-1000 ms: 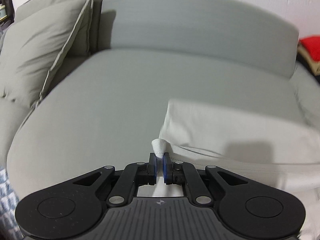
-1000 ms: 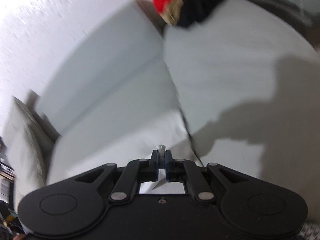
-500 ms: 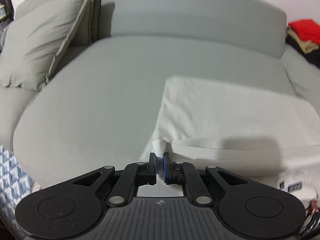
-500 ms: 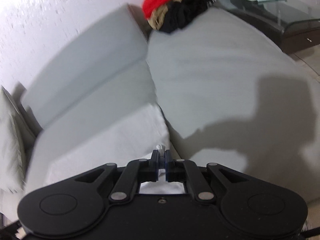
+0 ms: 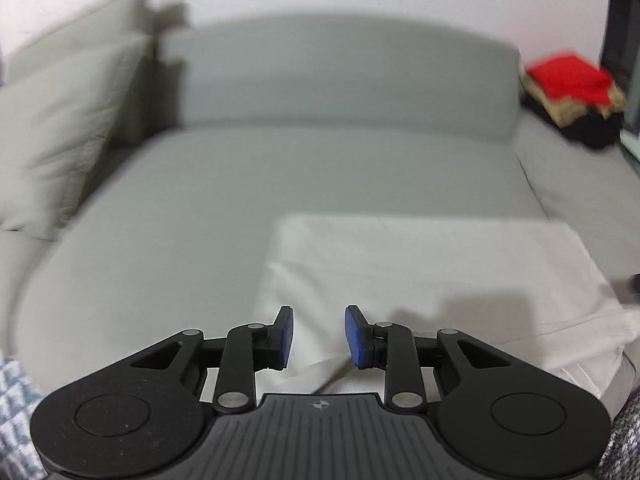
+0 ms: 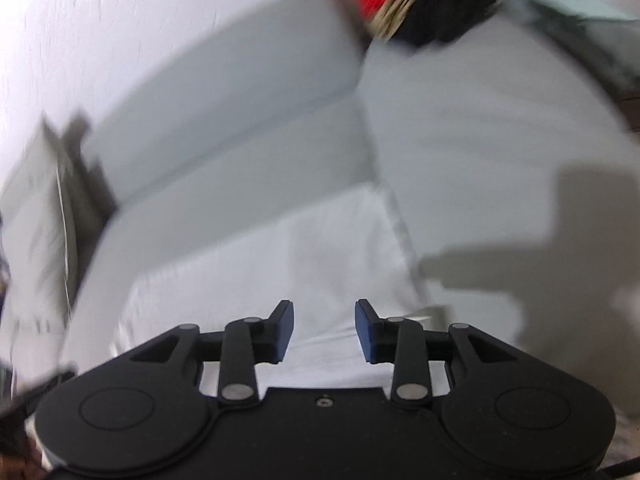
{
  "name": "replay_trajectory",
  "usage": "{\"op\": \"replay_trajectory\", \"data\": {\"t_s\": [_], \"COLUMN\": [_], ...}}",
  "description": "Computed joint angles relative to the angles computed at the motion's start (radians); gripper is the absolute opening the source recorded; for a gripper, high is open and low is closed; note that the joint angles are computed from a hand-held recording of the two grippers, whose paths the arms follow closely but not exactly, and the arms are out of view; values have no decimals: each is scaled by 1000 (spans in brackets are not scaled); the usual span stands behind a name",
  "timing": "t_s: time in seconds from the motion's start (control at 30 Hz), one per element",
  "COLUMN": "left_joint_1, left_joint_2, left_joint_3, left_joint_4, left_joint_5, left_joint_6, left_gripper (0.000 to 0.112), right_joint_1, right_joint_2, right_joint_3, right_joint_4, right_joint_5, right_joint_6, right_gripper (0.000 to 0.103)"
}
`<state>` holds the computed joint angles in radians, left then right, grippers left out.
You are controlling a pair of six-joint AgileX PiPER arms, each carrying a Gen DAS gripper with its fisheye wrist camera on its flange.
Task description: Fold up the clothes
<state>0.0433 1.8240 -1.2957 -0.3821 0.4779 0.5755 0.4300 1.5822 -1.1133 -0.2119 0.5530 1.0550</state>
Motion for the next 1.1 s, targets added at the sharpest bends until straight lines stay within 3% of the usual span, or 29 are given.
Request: {"op": "replay_trajectory", "data": {"t_s": [0.07, 0.13, 0.17, 0.27, 0.33, 0.4, 0.47, 0.6, 0.73, 0.83, 0.9, 1.0, 1.03, 1.1], "left_joint_1": [-62, -92, -93, -60, -15, 62, 148, 182, 71, -60, -101, -82, -57, 25], "left_joint_2": [122, 196, 212, 193, 99, -23, -93, -136, -118, -109, -88, -79, -101, -135], "left_joint_3": [-128, -200, -217, -233, -158, -35, 32, 90, 121, 167, 192, 192, 195, 186], "left_joint_4": [130, 176, 165, 60, 5, -102, -199, -320, -305, -150, -6, 128, 119, 18], "left_joint_5": [71, 91, 110, 296, 403, 450, 475, 369, 189, 8, -55, 31, 77, 167], "left_joint_6": [-164, -215, -193, 0, 177, 355, 478, 491, 365, 192, 46, -83, -51, 82], "left_gripper": [27, 26, 18, 13, 13, 13, 13, 14, 15, 19, 21, 21, 21, 20], "right_joint_1": [-33, -41, -44, -62, -63, -61, -29, -26, -35, -20, 6, 73, 80, 85], "right_joint_2": [134, 235, 273, 288, 216, 112, 4, -113, -69, 26, 87, 122, 122, 61], "right_joint_3": [-115, -209, -247, -257, -208, -120, -39, 55, 48, 3, -17, -29, -24, 40], "right_joint_4": [96, 65, 47, 204, 308, 393, 353, 235, 129, 103, 61, -9, 16, 37], "right_joint_5": [37, 79, 101, 178, 230, 251, 253, 165, 47, -12, -42, 35, 71, 64], "right_joint_6": [-107, -93, -86, -216, -341, -429, -391, -260, -133, -92, -61, -37, -58, -70], "right_gripper": [25, 24, 24, 25, 25, 25, 25, 25, 25, 25, 25, 26, 25, 25]}}
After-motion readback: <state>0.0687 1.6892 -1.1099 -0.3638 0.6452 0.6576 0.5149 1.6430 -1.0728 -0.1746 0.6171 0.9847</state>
